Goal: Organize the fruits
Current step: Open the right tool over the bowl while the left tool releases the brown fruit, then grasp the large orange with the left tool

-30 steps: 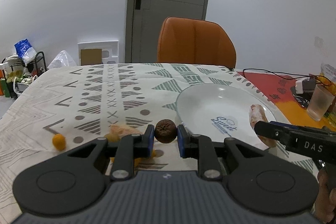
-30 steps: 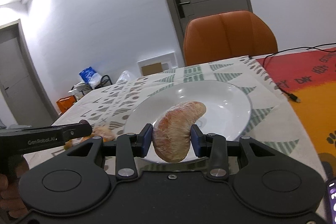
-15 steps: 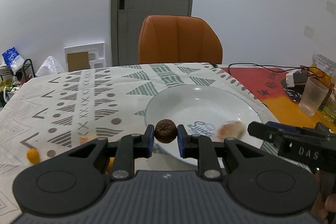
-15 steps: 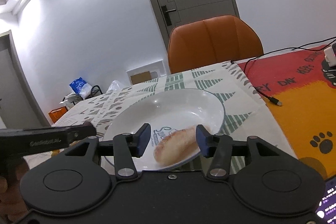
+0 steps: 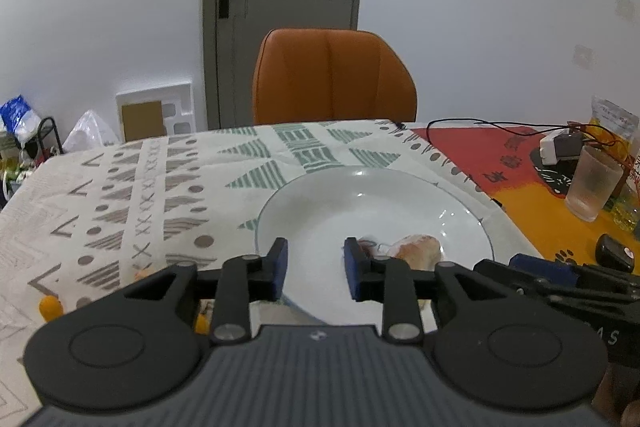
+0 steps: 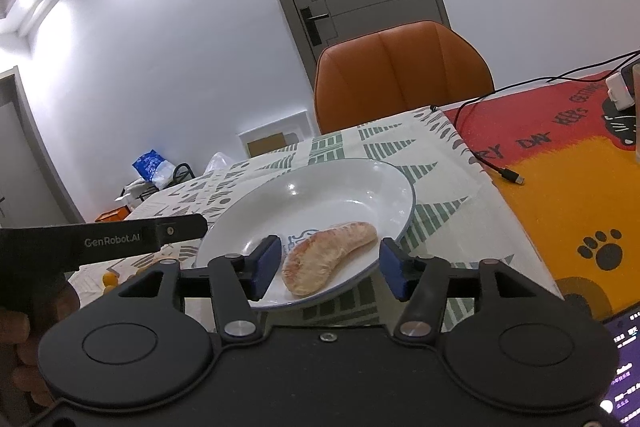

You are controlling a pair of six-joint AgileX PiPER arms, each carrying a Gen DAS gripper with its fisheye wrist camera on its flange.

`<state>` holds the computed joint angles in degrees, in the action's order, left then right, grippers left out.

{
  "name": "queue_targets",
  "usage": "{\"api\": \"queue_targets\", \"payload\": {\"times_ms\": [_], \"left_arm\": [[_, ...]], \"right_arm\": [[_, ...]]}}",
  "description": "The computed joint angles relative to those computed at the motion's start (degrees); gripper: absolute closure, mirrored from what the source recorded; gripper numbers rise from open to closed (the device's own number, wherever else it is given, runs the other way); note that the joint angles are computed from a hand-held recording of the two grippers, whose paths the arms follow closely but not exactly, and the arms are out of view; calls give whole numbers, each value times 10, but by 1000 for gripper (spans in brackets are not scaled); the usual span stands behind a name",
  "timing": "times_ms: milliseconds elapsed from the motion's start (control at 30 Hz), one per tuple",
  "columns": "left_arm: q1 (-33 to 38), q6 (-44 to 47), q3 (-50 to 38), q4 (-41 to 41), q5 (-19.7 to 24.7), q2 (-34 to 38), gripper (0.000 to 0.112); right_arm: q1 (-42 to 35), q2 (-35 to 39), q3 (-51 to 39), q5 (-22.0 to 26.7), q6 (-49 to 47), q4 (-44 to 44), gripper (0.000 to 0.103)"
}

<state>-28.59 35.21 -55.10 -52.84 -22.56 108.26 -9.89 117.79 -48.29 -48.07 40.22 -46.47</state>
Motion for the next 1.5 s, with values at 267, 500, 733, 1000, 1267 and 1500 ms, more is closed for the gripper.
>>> {"api": "queue_targets", "payload": {"times_ms": [267, 500, 733, 1000, 1267, 1500], "left_arm": [[13, 6, 42, -42, -24, -27, 44], [26, -17, 89, -37, -54, -57, 33], [43, -36, 133, -34, -65, -77, 31], [60, -78, 178, -13, -83, -96, 31], [78, -136, 216, 35, -91, -105, 31], [102, -206, 240, 99, -88, -98, 31]], "right_arm": [[13, 2, 2, -1, -4, 6, 33], [37, -7, 16, 2, -35, 39, 22], [57, -11, 23, 4, -44, 52, 17], [87, -17, 33, 6, -63, 68, 14], [115, -27, 42, 15, -73, 78, 13], [146, -32, 45, 28, -89, 91, 13]]}}
